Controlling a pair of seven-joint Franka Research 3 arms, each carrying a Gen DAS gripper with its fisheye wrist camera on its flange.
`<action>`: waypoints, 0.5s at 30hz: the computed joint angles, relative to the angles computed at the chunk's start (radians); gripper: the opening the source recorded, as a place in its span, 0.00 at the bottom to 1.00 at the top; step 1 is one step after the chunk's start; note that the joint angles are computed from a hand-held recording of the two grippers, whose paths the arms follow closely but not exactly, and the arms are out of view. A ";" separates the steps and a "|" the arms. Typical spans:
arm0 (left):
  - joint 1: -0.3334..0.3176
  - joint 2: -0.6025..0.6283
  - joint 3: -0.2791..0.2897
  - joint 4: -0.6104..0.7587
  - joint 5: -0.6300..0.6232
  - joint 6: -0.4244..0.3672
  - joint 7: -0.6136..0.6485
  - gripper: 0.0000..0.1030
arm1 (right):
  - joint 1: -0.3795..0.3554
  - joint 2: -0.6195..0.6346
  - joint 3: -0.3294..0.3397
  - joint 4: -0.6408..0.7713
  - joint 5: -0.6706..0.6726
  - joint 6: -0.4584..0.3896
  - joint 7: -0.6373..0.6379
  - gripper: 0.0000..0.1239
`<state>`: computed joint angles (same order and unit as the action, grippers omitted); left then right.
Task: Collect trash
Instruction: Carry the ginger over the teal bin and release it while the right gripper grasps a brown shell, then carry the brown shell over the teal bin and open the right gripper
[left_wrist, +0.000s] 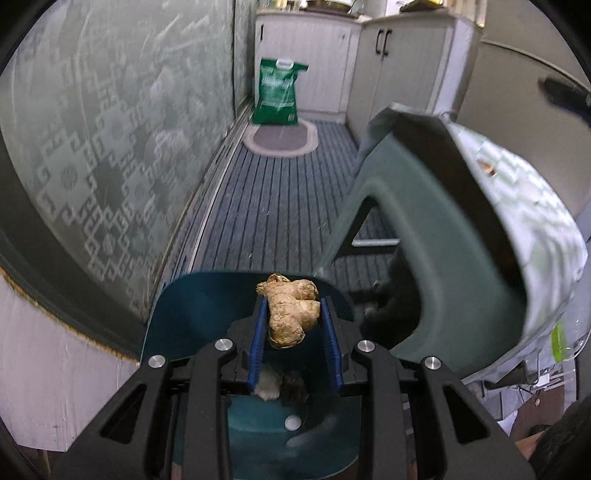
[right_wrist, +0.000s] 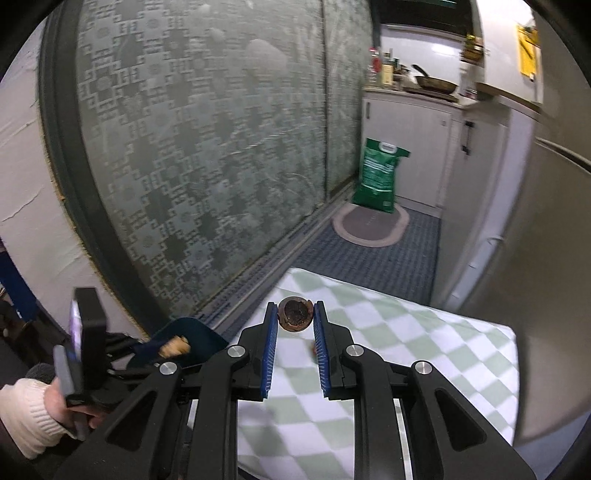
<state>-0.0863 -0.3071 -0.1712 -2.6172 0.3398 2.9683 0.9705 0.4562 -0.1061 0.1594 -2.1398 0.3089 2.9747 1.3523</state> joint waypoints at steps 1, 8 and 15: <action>-0.012 0.003 0.015 -0.004 -0.014 -0.007 0.015 0.30 | 0.005 0.007 0.002 0.012 0.004 -0.005 -0.004 0.16; -0.042 0.028 0.044 -0.021 -0.084 -0.060 0.100 0.33 | 0.035 0.068 0.018 0.089 0.019 -0.025 -0.033 0.16; -0.038 0.008 0.060 -0.051 -0.107 -0.066 0.145 0.42 | 0.053 0.125 0.030 0.142 0.026 -0.060 -0.046 0.16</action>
<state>-0.1243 -0.2991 -0.1117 -2.6686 0.2327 2.9027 1.1159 0.5088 0.0191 0.1891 -1.9982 0.3353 2.9149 1.3059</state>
